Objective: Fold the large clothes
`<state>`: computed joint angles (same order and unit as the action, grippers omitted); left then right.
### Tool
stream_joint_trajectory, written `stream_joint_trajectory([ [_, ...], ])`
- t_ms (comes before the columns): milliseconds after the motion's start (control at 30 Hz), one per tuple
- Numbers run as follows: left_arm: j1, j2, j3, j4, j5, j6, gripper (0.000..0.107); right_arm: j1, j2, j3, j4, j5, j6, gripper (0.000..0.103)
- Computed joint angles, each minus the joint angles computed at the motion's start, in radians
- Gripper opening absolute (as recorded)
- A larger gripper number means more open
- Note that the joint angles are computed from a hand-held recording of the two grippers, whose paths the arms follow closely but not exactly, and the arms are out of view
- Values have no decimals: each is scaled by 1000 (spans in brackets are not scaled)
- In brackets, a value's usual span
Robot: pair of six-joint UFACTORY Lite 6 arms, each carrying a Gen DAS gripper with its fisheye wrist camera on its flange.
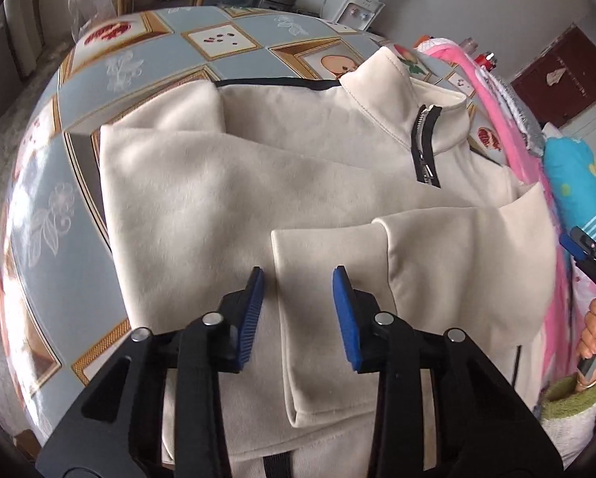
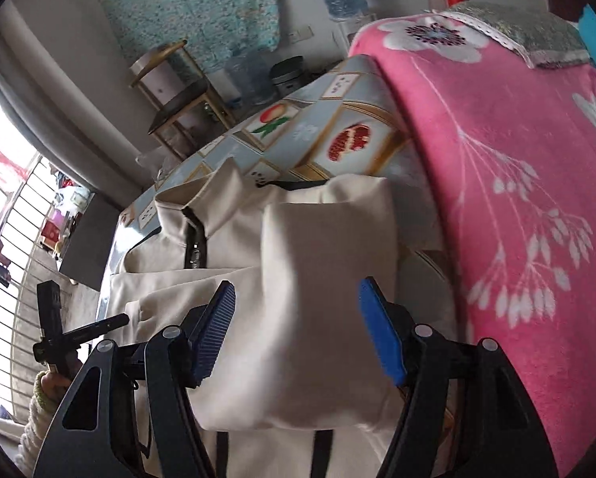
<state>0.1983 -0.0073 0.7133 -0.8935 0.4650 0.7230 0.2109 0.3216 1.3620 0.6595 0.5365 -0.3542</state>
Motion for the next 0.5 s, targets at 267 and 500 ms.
stream_joint_trajectory([
  [267,-117,-337,-79,261,-122,-239,4,-59,35,13,-63,-22,25,63],
  [500,81,-361,-102,223,-102,-149,4,-24,268,326,-296,48,260,59],
])
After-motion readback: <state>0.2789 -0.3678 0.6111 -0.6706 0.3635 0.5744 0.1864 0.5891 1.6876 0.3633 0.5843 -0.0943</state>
